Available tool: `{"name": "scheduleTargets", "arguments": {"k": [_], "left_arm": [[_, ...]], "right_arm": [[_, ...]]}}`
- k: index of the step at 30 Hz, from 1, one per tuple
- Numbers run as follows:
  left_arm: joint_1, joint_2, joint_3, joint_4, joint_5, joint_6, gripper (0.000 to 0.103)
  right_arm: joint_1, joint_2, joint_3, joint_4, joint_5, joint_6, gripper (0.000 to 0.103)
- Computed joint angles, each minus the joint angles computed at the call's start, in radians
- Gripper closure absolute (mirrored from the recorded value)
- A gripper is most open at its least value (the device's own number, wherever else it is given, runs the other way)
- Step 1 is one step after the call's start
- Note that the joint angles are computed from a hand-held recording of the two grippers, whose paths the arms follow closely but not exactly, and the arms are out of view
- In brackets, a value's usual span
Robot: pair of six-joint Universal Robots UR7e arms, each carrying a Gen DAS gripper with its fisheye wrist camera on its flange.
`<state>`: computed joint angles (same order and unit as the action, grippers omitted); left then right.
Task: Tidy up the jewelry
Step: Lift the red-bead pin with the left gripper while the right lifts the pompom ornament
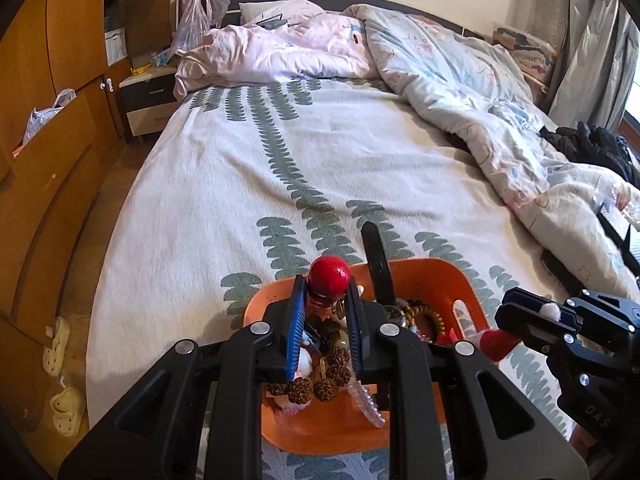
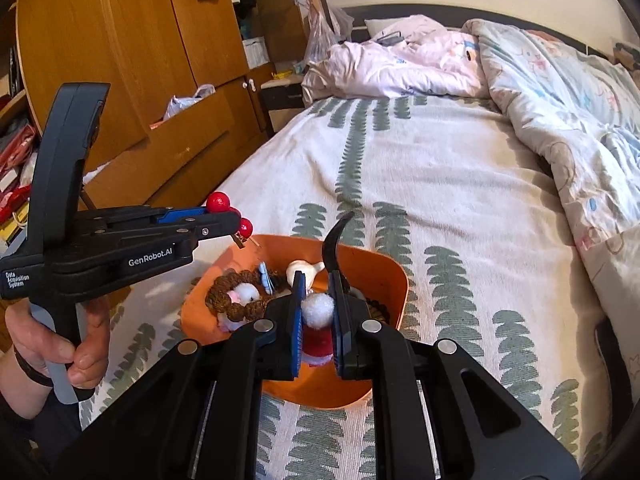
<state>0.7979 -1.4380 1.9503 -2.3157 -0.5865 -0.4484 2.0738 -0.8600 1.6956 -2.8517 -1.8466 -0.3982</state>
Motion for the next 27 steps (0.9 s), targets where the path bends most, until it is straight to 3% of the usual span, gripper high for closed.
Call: {"name": "scheduleTargets", "arguments": {"k": [7,13,20,27], "left_arm": [[0.001,-0.025,-0.013,-0.009,-0.076,0.020,0.083],[-0.005,-0.040,-0.010,-0.016,-0.101,0.026,0.083],[-0.014,-0.054,-0.007,0.002,-0.097,0.010,0.083],[-0.066,-0.106,0.019,0.085,-0.040,-0.062,0.083]], "right_arm": [[-0.002,-0.013,0.008,0.002,0.016,0.005,0.091],[0.000,-0.029,0.023,-0.003,0.023,0.001,0.091],[0.001,-0.051,0.039,0.000,0.028,0.006,0.091],[0.019,-0.093,0.076,-0.002,0.009,0.008,0.091]]}}
